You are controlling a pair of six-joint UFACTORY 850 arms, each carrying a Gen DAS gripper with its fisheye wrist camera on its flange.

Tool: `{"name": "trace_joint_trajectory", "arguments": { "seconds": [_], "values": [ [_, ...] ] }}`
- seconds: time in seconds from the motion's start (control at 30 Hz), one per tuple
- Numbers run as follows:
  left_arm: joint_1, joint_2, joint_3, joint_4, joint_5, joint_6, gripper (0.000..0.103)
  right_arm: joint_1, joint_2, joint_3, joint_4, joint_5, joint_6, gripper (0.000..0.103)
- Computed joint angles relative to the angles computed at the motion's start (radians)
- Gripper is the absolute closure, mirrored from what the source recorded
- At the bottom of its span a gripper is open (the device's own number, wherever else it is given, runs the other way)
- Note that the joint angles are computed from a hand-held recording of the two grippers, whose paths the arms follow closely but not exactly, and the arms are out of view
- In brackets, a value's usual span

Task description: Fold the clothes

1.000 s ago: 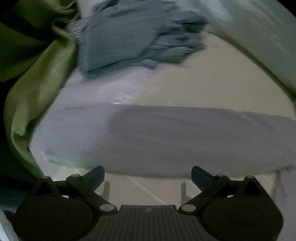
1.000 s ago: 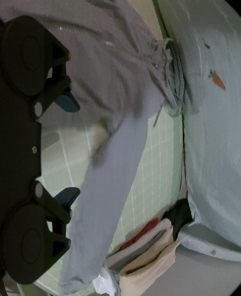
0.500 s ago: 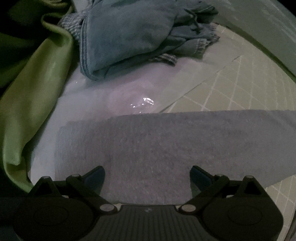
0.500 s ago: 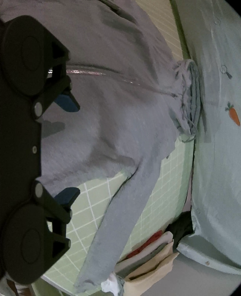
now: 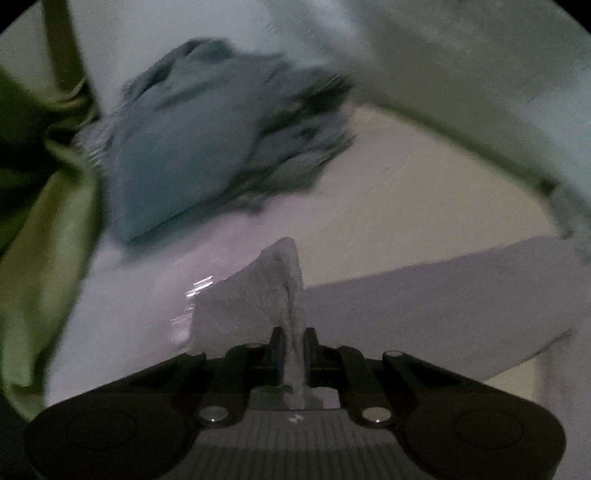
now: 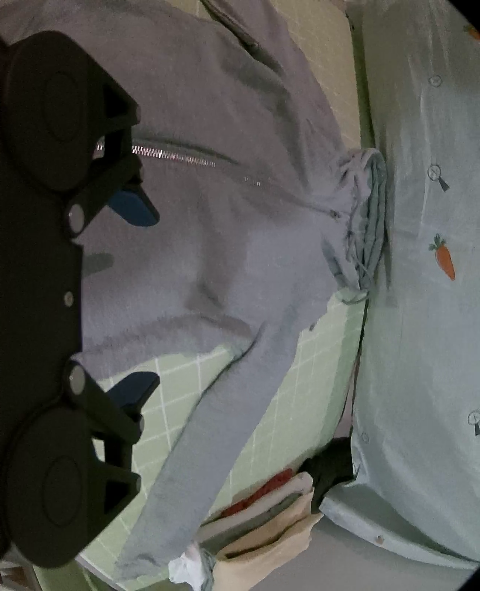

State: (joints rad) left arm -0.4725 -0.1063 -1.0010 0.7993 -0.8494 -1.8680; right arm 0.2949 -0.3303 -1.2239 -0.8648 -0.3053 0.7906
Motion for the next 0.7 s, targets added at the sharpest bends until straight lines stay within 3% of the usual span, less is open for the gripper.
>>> {"name": "trace_joint_trajectory", "arguments": {
  "seconds": [0.2,0.33,0.4,0.43,0.47,0.53,0.57,0.7],
  "values": [
    [-0.056,-0.176,-0.262,0.089,0.091,0.052,0.092,-0.087,0.012,0.011,0.044,0.033,-0.024,0.017],
    [-0.099,-0.344,-0.505,0.082,0.208,0.149,0.092,-0.157,0.011,0.004,0.085,0.05,-0.049,0.017],
    [-0.12,-0.423,-0.621,0.047,0.277,0.217,0.083,-0.189,0.007,-0.001,0.074,0.059,-0.022,0.017],
    [-0.128,-0.466,-0.685,0.006,0.3,0.274,0.068,-0.206,0.004,-0.004,0.072,0.067,-0.01,0.017],
    [-0.135,-0.511,-0.757,-0.073,0.284,0.372,0.042,-0.219,-0.003,-0.012,0.079,0.069,-0.006,0.017],
    [-0.16,-0.559,-0.839,-0.104,0.187,0.449,0.01,-0.238,-0.022,-0.036,0.123,0.056,-0.03,0.017],
    [-0.173,-0.571,-0.857,-0.084,0.14,0.458,0.005,-0.245,-0.03,-0.049,0.155,0.05,-0.058,0.017],
    [-0.183,-0.564,-0.827,-0.105,-0.027,0.449,0.004,-0.25,-0.058,-0.081,0.223,0.067,-0.144,0.016]
  ]
}}
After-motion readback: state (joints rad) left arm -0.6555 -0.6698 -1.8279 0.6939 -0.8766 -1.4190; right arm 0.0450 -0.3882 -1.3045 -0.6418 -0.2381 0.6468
